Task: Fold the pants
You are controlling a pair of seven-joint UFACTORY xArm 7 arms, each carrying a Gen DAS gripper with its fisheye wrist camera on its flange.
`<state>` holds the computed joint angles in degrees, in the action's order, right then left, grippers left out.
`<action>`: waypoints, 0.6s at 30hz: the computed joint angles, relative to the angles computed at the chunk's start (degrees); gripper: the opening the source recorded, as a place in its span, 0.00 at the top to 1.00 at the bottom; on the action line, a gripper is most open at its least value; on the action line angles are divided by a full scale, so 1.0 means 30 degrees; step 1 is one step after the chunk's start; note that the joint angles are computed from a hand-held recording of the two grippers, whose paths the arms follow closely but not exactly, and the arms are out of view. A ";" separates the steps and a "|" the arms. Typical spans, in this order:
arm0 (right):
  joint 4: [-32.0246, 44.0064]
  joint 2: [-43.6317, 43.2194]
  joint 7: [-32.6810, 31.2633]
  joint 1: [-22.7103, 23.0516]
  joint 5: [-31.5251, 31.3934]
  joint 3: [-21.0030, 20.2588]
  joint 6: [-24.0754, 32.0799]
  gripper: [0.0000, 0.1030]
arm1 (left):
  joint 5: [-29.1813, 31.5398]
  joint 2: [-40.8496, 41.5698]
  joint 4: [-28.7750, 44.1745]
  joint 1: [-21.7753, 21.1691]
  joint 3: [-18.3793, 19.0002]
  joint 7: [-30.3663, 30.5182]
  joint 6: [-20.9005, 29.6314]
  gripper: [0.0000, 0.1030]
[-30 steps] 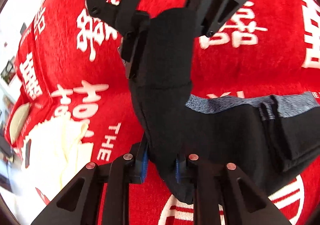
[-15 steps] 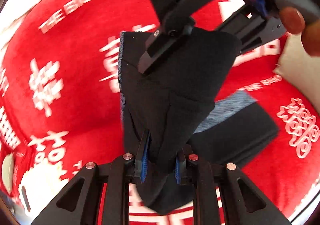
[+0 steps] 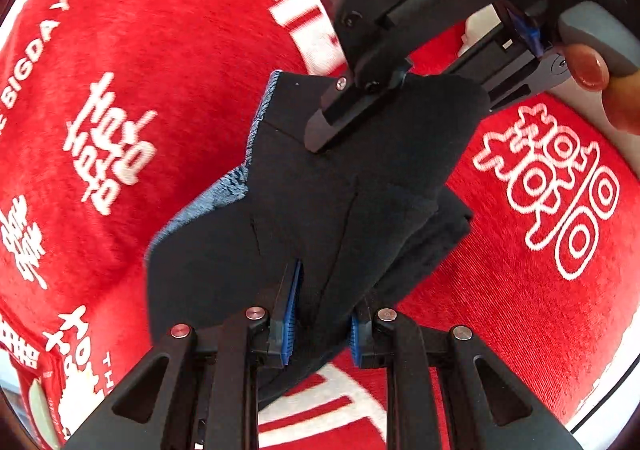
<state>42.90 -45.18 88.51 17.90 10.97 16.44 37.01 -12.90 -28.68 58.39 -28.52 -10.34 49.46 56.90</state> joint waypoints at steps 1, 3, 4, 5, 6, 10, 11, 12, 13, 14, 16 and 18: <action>-0.0656 -0.0523 0.0101 0.0165 0.0161 -0.0033 -0.0061 0.85 | 0.0175 -0.0129 -0.0378 0.0009 -0.0219 -0.0104 -0.0164 0.79; -0.1614 -0.1035 0.0232 0.0396 0.0382 -0.0014 -0.0194 0.85 | 0.0498 -0.0291 -0.0936 -0.0025 -0.0496 -0.0285 -0.0465 0.79; -0.2094 -0.1295 0.0331 0.0532 0.0498 0.0025 -0.0217 0.85 | 0.0636 -0.0344 -0.1191 -0.0055 -0.0595 -0.0387 -0.0573 0.79; -0.2533 -0.1514 0.0479 0.0652 0.0629 0.0072 -0.0282 0.85 | 0.0748 -0.0422 -0.1450 -0.0105 -0.0646 -0.0432 -0.0710 0.79; -0.2947 -0.1806 0.0711 0.0745 0.0723 0.0214 -0.0378 0.85 | 0.0819 -0.0509 -0.1640 -0.0174 -0.0638 -0.0417 -0.0826 0.79; -0.4040 -0.2664 0.1756 0.0847 0.0681 0.0806 -0.0717 0.82 | 0.1220 -0.0934 -0.2186 -0.0410 -0.0596 -0.0100 -0.1249 0.73; -0.3909 -0.2641 0.1889 0.0809 0.0532 0.0844 -0.0425 0.82 | 0.1281 -0.0781 -0.1845 -0.0395 -0.0519 -0.0116 -0.0836 0.72; -0.3690 -0.2477 0.1909 0.0797 0.0400 0.0796 -0.0113 0.78 | 0.1269 -0.0737 -0.1621 -0.0387 -0.0470 -0.0179 -0.0467 0.63; -0.3279 -0.2268 0.1865 0.0780 0.0241 0.0704 0.0443 0.74 | 0.1219 -0.0441 -0.0929 -0.0233 -0.0323 -0.0422 0.0261 0.46; -0.2757 -0.2063 0.1659 0.0857 0.0105 0.0487 0.1297 0.70 | 0.1128 -0.0324 -0.0602 -0.0121 -0.0226 -0.0561 0.0550 0.38; -0.1352 -0.1459 0.1007 0.0869 -0.0226 0.0052 0.3534 0.52 | 0.0557 0.0475 0.0913 0.0171 0.0392 -0.0606 0.1681 0.29; 0.0662 -0.0648 0.0292 0.0335 -0.1160 0.0059 0.6341 0.52 | -0.0006 0.1540 0.2652 0.0602 0.0942 -0.0501 0.2878 0.29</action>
